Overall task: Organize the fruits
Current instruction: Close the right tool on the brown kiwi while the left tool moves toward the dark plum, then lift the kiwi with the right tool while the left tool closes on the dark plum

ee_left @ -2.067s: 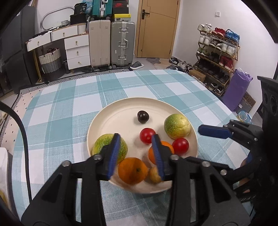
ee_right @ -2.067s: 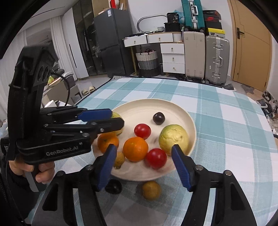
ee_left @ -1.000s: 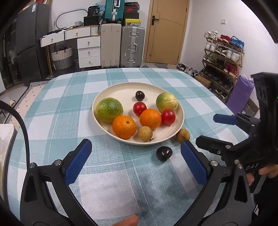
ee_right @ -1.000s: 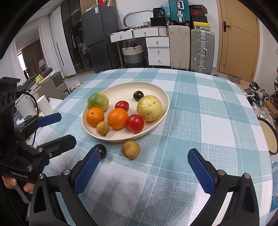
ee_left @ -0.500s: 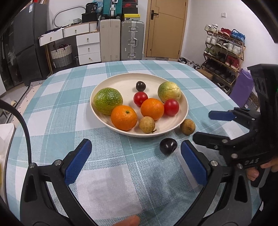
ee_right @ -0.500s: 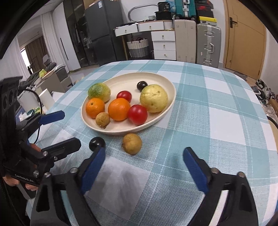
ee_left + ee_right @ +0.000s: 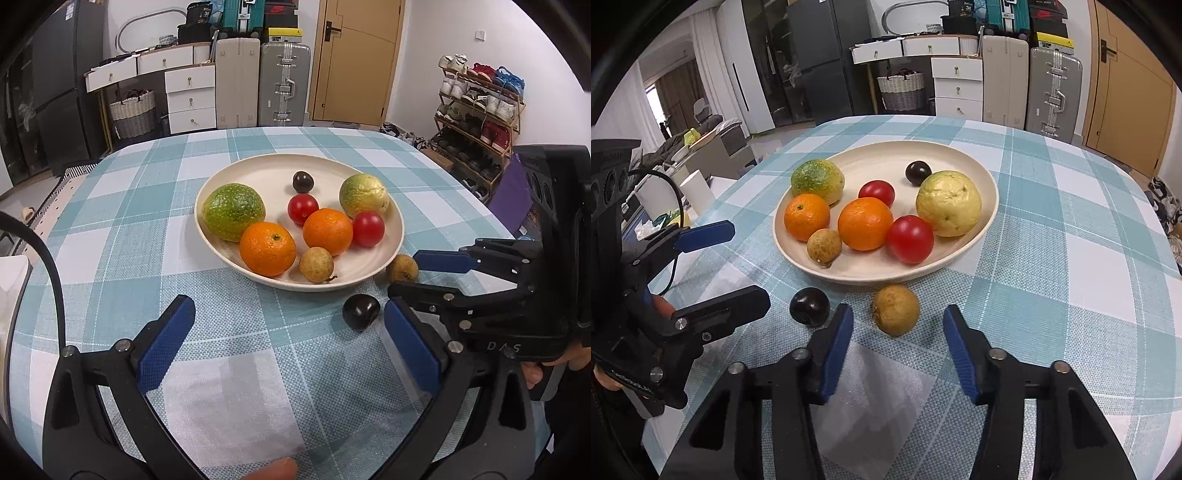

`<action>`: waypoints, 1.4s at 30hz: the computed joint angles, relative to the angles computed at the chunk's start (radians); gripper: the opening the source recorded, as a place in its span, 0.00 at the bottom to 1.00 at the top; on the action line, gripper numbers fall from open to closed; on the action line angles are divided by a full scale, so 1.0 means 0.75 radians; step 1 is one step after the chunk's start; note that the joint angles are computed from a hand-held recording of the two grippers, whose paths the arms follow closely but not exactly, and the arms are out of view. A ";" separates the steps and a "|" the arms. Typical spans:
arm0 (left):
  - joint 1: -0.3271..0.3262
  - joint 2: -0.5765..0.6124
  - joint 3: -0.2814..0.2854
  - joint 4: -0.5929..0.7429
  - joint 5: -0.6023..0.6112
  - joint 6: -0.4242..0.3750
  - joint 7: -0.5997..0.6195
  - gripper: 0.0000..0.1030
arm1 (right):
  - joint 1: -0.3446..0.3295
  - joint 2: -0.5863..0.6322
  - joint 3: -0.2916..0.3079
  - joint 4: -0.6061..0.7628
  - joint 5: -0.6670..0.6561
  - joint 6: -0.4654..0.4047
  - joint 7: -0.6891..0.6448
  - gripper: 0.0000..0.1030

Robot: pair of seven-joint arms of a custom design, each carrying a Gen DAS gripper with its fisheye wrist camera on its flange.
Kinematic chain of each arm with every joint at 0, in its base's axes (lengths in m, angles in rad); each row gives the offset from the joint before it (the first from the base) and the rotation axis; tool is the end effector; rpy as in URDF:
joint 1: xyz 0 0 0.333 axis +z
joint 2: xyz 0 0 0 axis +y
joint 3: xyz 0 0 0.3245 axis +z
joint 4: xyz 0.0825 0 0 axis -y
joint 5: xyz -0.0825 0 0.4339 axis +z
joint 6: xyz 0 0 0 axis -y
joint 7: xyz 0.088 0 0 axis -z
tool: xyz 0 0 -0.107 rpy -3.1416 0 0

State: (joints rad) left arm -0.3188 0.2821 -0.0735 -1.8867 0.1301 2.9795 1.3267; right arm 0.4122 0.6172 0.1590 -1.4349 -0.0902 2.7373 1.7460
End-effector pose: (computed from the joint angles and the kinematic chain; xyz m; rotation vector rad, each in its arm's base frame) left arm 0.6564 -0.2769 0.4359 -1.5684 2.0315 -0.9508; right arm 0.6980 0.4174 0.3997 -2.0690 1.3655 -0.3406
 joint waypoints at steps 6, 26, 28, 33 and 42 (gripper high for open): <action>0.004 0.007 -0.003 0.011 -0.011 -0.016 0.005 0.99 | 0.004 0.015 0.004 0.025 0.006 -0.016 -0.008 0.39; 0.031 0.006 -0.065 0.018 -0.090 -0.075 0.105 0.99 | -0.032 -0.204 0.018 -0.321 0.017 0.253 0.105 0.26; 0.027 0.009 -0.067 0.024 -0.092 -0.095 0.108 0.99 | -0.048 -0.222 0.033 -0.352 0.023 0.270 0.110 0.26; 0.018 0.018 -0.075 0.036 -0.074 -0.112 0.116 0.94 | -0.047 -0.234 0.033 -0.367 0.003 0.265 0.121 0.26; 0.022 0.059 -0.111 0.095 -0.144 -0.201 0.222 0.63 | -0.064 -0.251 0.041 -0.392 0.004 0.281 0.129 0.26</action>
State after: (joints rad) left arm -0.3024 0.3261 -0.1569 -1.8153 0.0225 2.8291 1.4928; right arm 0.3638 0.4288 0.1900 -1.7289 -0.0875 2.9481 1.8427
